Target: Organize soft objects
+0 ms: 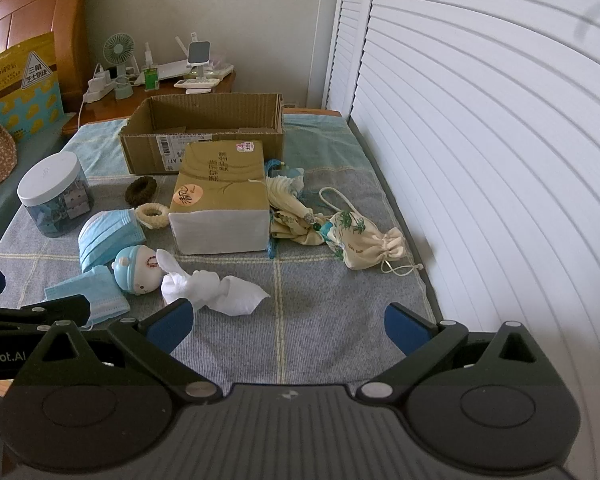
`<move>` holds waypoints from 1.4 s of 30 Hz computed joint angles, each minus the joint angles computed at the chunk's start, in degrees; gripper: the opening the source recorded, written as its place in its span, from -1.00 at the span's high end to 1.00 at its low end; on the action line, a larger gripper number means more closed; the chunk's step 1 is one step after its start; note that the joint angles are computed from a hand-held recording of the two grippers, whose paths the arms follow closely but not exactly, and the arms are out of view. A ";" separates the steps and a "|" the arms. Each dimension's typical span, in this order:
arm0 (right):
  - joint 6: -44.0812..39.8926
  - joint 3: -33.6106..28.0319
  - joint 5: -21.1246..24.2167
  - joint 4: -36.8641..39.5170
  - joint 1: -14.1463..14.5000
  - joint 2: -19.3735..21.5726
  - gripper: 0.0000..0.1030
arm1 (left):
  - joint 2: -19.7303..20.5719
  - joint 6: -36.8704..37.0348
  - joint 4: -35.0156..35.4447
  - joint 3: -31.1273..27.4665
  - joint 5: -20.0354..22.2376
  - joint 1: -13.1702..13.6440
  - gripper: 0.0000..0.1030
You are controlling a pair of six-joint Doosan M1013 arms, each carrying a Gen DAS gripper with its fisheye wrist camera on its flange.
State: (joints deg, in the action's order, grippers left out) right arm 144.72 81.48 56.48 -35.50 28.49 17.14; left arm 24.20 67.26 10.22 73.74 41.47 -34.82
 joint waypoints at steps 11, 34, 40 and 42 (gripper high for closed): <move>-0.55 0.02 -0.95 -0.65 -0.22 0.07 -1.00 | 0.13 2.39 -1.27 0.01 -1.79 0.34 -0.99; -3.51 2.95 -10.03 -1.32 -1.85 -0.64 -1.00 | 0.71 16.66 -9.03 2.58 -9.20 3.04 -0.99; -5.16 3.18 -11.20 1.03 -2.75 -0.15 -1.00 | 1.65 21.65 -10.15 2.66 -8.38 3.48 -0.99; -6.54 3.14 -11.42 2.52 -3.12 0.14 -1.00 | 1.90 21.69 -8.79 2.85 -8.85 3.41 -0.98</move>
State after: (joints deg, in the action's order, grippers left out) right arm 138.18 84.62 45.06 -32.98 25.37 17.27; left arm 26.10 88.95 1.43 76.59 32.63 -31.41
